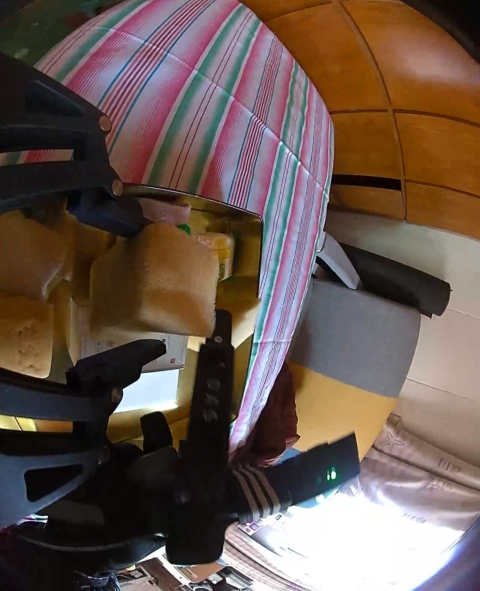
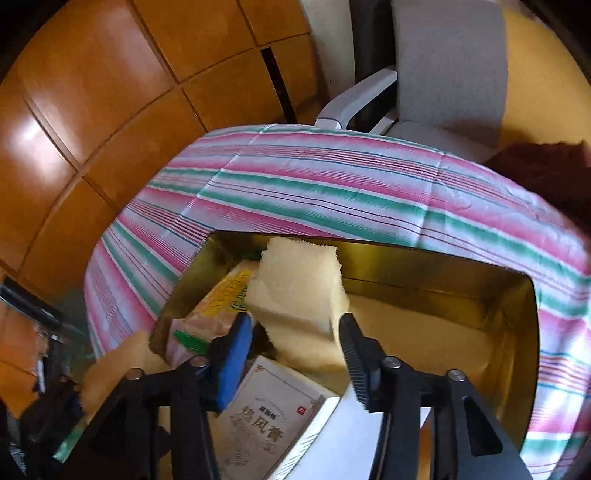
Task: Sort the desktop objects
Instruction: 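Lower the sponges into the tray and open both grippers, then move both grippers back from the tray toward the pile of items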
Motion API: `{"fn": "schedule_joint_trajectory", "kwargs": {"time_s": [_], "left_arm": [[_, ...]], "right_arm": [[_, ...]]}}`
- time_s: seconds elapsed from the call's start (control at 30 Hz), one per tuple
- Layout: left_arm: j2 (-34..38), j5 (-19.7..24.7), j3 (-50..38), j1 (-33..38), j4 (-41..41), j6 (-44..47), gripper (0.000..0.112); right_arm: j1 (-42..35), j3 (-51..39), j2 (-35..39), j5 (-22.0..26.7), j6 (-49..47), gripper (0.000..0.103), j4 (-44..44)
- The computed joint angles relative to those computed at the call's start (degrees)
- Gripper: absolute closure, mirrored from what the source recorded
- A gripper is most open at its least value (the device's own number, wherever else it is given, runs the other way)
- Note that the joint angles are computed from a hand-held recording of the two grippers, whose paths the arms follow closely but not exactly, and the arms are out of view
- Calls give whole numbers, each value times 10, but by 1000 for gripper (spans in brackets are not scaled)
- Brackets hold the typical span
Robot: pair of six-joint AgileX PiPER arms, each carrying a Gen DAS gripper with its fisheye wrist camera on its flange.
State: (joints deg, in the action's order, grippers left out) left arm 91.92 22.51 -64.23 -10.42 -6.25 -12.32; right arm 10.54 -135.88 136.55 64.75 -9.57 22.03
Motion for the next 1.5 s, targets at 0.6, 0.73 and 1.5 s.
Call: {"fn": "schedule_joint_trajectory", "kwargs": {"time_s": [0.6,0.73,1.5], "left_arm": [[-34,-44,61,-39,77,-53,66],[-22,-14,38,-29,47,-52,62],[-106,17,39,-92,10,-15,53]], "right_arm": [[-49,351,-220,-153,-117,39,100],[-72,416,-266,-170,-142,39,121],[-299,567,-451,-137,-256,29,100]]}}
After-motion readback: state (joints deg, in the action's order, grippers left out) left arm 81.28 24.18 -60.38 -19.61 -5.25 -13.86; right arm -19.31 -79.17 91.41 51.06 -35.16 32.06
